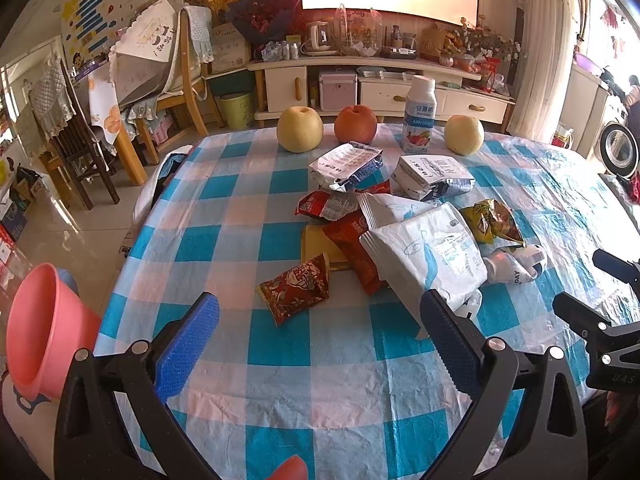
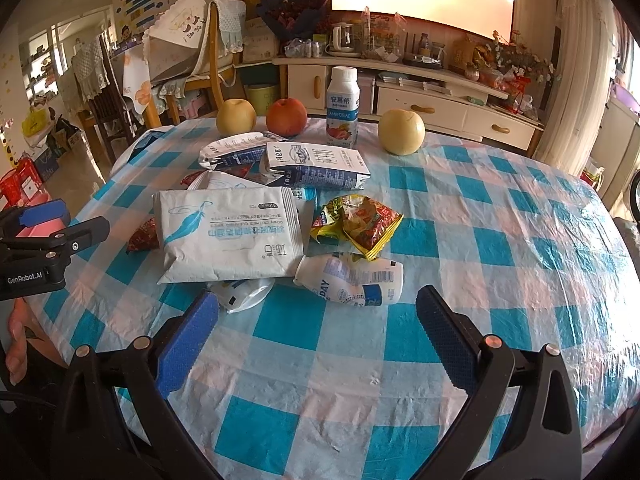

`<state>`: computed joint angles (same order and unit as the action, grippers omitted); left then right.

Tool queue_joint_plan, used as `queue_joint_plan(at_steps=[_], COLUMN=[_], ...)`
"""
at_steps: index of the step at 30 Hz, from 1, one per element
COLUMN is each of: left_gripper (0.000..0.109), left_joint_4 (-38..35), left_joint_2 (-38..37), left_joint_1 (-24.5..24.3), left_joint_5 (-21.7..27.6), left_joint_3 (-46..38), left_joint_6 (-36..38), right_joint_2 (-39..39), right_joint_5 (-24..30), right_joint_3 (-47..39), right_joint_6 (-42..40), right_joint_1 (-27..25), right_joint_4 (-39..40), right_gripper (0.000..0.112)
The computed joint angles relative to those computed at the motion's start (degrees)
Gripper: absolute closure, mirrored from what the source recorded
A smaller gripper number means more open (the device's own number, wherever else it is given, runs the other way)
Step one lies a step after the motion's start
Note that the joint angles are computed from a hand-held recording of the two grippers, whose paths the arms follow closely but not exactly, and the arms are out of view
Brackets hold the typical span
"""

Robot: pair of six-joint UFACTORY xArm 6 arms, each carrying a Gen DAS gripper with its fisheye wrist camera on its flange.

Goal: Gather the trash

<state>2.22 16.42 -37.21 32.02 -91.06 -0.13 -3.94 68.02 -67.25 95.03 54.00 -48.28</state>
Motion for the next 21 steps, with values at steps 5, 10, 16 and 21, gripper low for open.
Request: queue_joint_plan(at_steps=[5,10,16,21], left_gripper=[0.01,0.01,0.01,0.01], left_joint_4=[0.5,-3.3,-4.6,-9.1], left_joint_2=[1.3,7.3,13.0,17.7], left_joint_1=[0.1,-0.6,-2.2,-2.9], left_joint_5=[0.4,5.2,5.9,11.4], left_joint_3=[-1.0,-7.8,-14.6,-20.9], left_joint_6=[-0.7,0.7,0.5,1.1], right_joint_2=[-0.3,-1.1,-1.4,-0.1], right_joint_5=[0.4,0.0,-5.9,-9.1], right_joint_3=[0.6,1.3,3.8,4.7], right_joint_6=[-0.6,-6.1,-15.3,-21.8], right_joint_1=[-0.5,-3.7,-8.8,-12.5], right_joint_4=[0.4,2.9,6.3,8.6], right_gripper=[0.013,0.013,0.013,0.013])
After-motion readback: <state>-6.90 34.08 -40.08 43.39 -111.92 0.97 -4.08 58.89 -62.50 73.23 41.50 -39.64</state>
